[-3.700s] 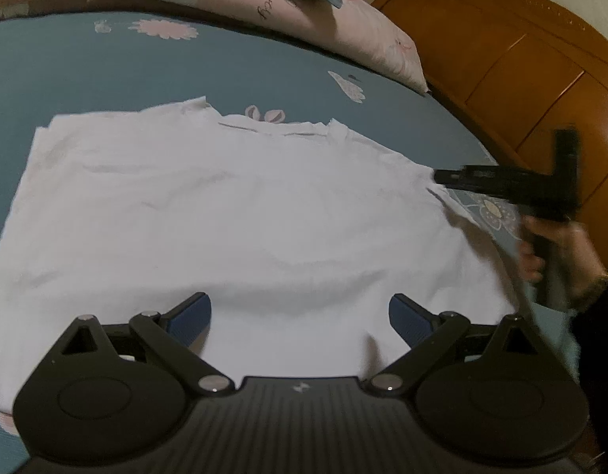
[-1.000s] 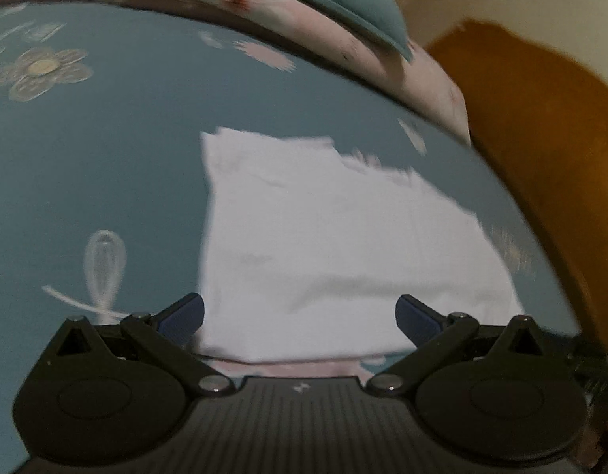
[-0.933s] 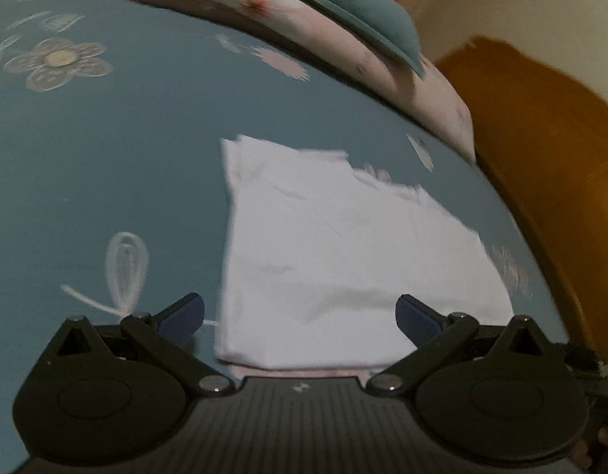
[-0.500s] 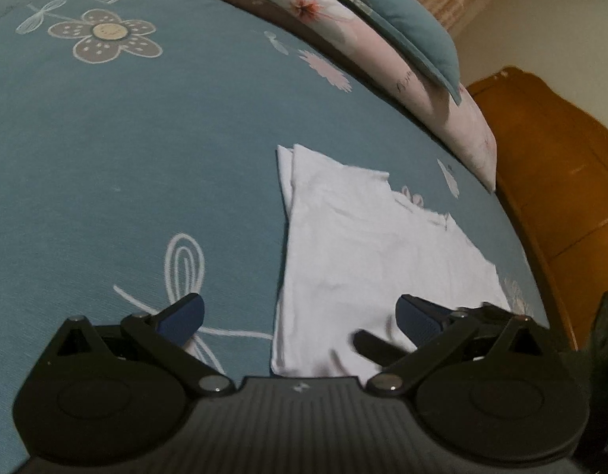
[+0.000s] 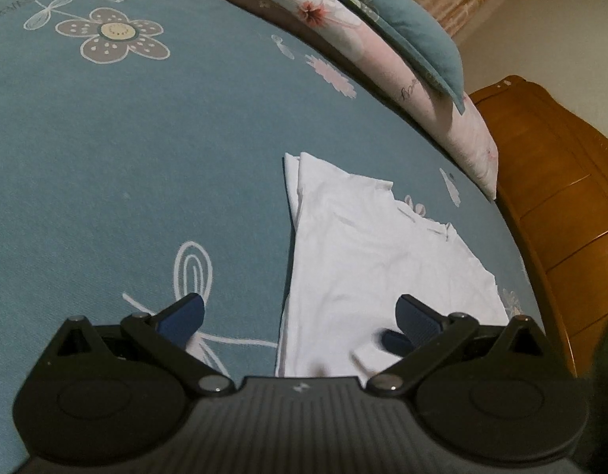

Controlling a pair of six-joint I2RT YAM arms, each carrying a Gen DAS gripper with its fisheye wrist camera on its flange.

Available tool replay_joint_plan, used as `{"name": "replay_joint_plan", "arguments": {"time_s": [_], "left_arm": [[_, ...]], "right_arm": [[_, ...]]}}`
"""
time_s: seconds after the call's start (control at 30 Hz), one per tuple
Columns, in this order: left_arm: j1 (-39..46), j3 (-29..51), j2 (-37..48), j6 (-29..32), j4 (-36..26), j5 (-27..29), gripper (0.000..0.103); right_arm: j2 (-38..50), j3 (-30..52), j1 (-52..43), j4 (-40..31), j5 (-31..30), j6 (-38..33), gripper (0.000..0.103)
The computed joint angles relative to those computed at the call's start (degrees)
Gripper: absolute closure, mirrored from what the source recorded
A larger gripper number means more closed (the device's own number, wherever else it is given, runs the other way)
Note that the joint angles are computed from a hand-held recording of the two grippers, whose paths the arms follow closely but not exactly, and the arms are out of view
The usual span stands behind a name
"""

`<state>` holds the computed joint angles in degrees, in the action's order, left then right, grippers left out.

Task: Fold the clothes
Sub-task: 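Move both open tools to the white shirt's long side edge, then close both tools on the shirt's side edge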

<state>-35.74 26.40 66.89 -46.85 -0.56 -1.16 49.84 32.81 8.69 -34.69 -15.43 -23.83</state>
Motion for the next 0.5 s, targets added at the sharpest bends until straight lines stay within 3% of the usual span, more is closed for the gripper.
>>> {"name": "replay_joint_plan", "arguments": {"time_s": [0.27, 0.47, 0.5], "left_arm": [[-4.21, 2.97, 4.10, 0.30, 0.06, -1.34, 0.001], [-8.58, 5.06, 6.59, 0.31, 0.55, -2.56, 0.001], [-9.29, 5.30, 6.77, 0.37, 0.64, -2.76, 0.001]], "right_arm": [[-5.62, 14.62, -20.44, -26.05, -6.25, -17.26, 0.030], [-7.54, 23.66, -45.13, -43.28, -15.61, -40.05, 0.025], [-6.01, 24.10, -47.45, -43.01, -16.42, -42.37, 0.025]]}}
